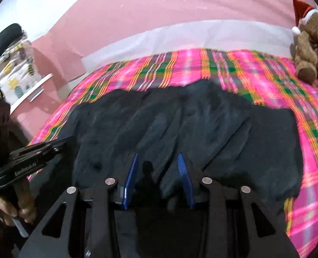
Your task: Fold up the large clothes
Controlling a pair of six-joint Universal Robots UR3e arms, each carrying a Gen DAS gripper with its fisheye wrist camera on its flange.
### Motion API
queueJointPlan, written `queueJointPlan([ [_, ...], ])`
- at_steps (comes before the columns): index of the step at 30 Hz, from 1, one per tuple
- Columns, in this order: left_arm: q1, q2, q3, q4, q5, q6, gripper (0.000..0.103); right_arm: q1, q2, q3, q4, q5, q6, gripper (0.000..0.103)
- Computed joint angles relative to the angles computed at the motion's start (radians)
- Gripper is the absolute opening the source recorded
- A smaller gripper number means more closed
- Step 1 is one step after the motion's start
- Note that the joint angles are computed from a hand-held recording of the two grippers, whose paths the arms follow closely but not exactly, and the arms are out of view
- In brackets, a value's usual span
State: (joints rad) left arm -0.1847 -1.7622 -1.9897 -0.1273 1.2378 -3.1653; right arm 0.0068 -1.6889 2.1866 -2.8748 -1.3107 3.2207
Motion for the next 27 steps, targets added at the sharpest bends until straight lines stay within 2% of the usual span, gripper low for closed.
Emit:
queueJointPlan([
  [4, -0.07, -0.126, 0.043, -0.015, 0.067, -0.005, 0.012, 0.059, 0.128, -0.009, -0.042, -0.069, 0.024, 0.038],
  [6, -0.062, -0.167, 0.033, 0.034, 0.052, -0.018, 0.012, 0.048, 0.186, 0.01, -0.086, -0.066, 0.028, 0.038],
  [8, -0.056, -0.18, 0.035, 0.047, 0.039, -0.029, 0.012, 0.021, 0.195, 0.032, -0.116, -0.03, 0.033, 0.038],
  [14, -0.078, -0.209, 0.041, 0.075, 0.077, -0.039, 0.012, 0.064, 0.233, 0.002, -0.126, -0.098, 0.039, 0.038],
  [27, -0.122, -0.209, 0.044, 0.093, 0.151, -0.045, 0.012, 0.06, 0.24, 0.013, -0.15, -0.094, 0.037, 0.038],
])
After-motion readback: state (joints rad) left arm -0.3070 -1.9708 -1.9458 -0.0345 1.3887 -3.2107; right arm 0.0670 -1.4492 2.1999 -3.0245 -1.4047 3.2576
